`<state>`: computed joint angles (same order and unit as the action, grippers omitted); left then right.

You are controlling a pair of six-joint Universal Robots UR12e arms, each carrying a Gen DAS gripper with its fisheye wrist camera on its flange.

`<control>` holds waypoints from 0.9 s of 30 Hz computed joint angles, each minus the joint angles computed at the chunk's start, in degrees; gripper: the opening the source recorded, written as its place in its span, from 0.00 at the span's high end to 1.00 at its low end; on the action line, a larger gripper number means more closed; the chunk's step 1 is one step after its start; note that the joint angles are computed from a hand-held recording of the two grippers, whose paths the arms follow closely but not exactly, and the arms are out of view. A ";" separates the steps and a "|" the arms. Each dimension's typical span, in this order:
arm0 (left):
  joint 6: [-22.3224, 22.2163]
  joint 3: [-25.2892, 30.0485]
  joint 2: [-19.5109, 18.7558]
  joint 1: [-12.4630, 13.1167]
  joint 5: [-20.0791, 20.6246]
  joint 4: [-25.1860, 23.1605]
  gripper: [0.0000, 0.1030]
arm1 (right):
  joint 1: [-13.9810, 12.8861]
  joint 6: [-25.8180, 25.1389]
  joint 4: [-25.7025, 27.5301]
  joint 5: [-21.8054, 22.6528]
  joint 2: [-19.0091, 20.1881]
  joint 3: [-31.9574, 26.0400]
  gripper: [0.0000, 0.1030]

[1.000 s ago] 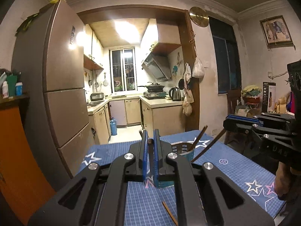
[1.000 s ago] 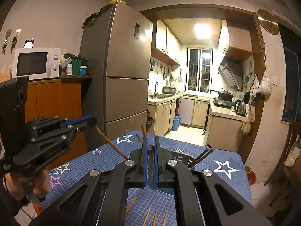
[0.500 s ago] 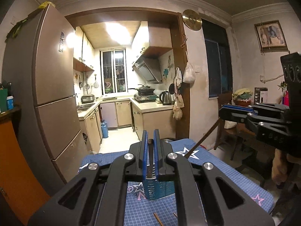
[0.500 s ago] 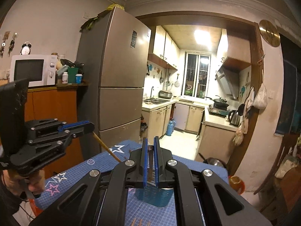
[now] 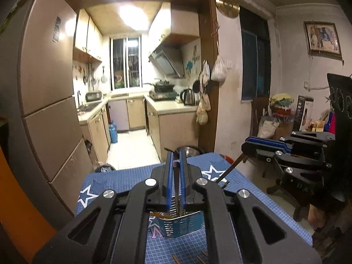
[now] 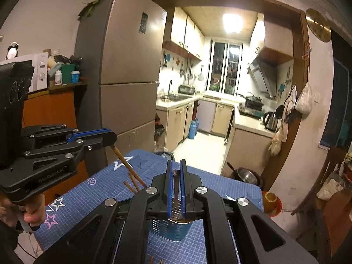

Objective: Organize utensils
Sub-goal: 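Lower the chopsticks into the holder and open both grippers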

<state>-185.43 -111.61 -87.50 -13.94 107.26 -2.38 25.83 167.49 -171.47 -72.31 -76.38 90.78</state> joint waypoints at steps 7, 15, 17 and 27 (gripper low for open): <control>-0.36 2.23 -1.63 1.72 -1.87 -4.89 0.96 | 0.35 -0.57 4.54 -0.93 2.75 -3.04 0.93; -0.89 3.70 -3.36 2.67 -2.38 -9.48 0.96 | 0.45 -0.42 7.35 -0.88 4.72 -5.17 0.93; -1.09 3.80 -3.57 2.85 -2.68 -10.20 0.96 | 0.43 -0.20 8.14 -0.92 5.34 -5.84 0.93; -2.38 4.85 -4.56 3.26 -2.03 -12.75 0.95 | 0.21 0.28 9.95 -0.28 7.01 -7.28 0.93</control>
